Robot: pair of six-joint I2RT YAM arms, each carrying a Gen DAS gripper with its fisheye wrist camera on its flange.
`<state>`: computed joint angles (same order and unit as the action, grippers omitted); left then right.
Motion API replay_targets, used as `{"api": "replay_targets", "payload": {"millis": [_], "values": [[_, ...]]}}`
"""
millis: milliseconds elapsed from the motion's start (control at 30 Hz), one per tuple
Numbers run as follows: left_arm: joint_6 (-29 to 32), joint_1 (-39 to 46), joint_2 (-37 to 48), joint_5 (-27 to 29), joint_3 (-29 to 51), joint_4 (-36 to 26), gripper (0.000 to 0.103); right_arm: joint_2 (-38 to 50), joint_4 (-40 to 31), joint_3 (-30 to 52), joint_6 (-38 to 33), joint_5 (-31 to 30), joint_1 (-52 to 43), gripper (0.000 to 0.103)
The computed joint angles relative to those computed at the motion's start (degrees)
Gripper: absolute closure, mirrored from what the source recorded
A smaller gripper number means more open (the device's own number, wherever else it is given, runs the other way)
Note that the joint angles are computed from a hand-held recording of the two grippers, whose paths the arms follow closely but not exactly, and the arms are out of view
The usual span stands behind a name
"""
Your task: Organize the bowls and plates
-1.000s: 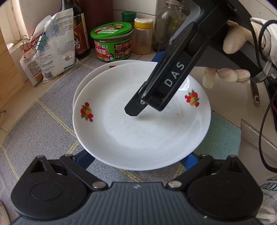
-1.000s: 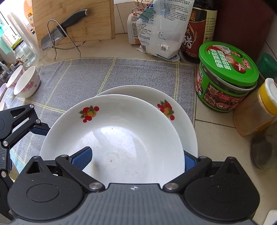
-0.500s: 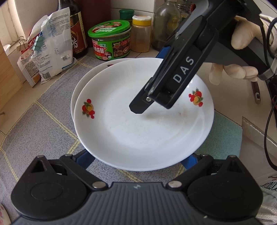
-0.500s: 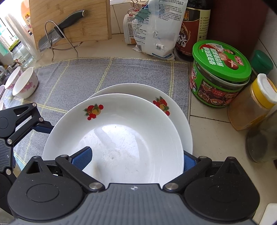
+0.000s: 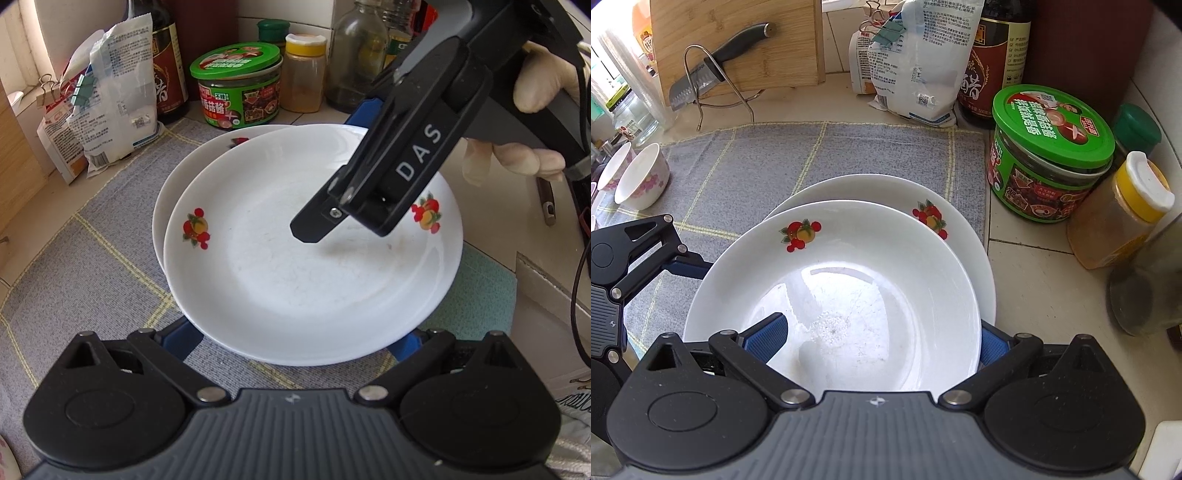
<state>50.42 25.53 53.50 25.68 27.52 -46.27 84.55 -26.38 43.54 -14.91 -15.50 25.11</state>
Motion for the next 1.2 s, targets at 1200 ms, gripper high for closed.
{"api": "replay_targets", "payload": {"millis": [1200], "values": [[-0.27,-1.63,0.16,-0.71,0.03,0.20,0.003,-3.45,-1.62,-1.42,1.60,0.24,-1.40,0.000]]}}
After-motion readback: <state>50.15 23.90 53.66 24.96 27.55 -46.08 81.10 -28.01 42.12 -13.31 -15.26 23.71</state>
